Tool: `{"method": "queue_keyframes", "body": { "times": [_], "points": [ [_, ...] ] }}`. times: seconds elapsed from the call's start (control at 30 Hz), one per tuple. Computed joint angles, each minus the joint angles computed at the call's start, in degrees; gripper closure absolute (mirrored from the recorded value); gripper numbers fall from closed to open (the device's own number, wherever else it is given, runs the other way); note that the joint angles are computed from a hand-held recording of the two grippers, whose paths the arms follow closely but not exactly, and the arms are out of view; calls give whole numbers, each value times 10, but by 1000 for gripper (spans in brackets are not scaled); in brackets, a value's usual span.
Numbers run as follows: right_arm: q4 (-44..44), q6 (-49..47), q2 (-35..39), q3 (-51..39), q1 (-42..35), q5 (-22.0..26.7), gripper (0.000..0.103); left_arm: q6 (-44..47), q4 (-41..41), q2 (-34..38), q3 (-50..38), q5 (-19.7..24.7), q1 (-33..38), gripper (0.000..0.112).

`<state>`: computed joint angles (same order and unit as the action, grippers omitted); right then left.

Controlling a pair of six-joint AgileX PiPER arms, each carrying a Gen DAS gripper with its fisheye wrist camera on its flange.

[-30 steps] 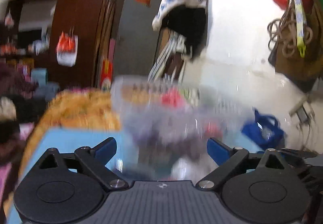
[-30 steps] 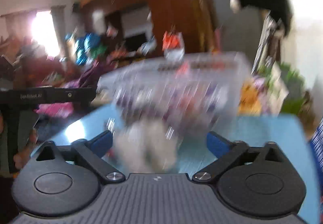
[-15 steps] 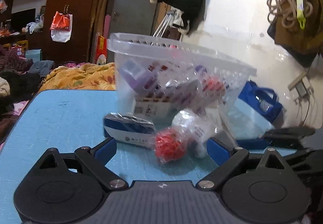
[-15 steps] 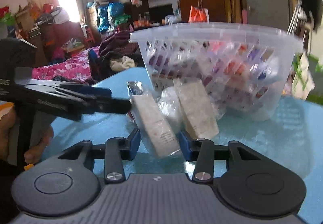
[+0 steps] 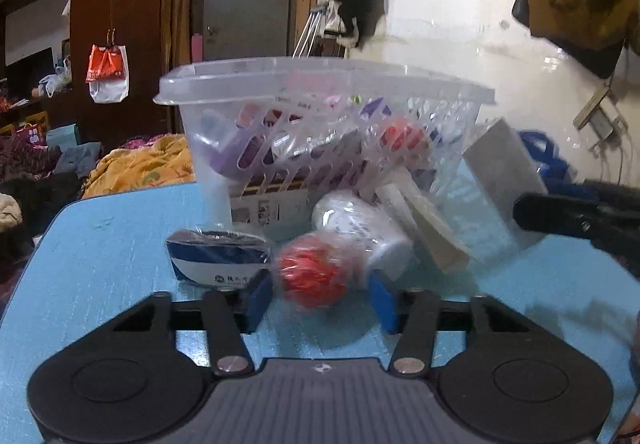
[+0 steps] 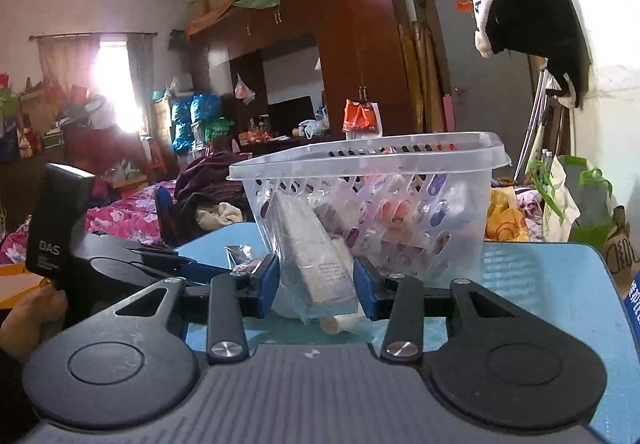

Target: Organize objects

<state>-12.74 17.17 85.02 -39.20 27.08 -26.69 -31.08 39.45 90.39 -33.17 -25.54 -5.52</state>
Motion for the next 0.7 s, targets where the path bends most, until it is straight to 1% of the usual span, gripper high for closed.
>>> {"method": "queue_keyframes", "body": {
  "times": [0.07,0.13,0.27,0.33,0.5,0.6,0.7],
  "points": [
    [45,-47,-8,11,12,-7,58,-18,21,-4,11,-33,18,66],
    [45,-47,-9,14,12,-12,58,-23,34,-4,22,-71,35,66],
    [39,-42,-9,14,5,-13,58,1,18,-11,43,-119,49,66],
    [67,-69,-10,19,11,-21,58,11,14,-12,49,-137,53,66],
    [125,-126,-12,30,22,-44,58,32,18,-14,73,-202,73,66],
    [139,-141,-12,33,25,-52,58,47,17,-13,85,-233,80,66],
    [155,-155,-12,34,28,-58,58,54,11,-12,90,-245,81,66]
  ]
}}
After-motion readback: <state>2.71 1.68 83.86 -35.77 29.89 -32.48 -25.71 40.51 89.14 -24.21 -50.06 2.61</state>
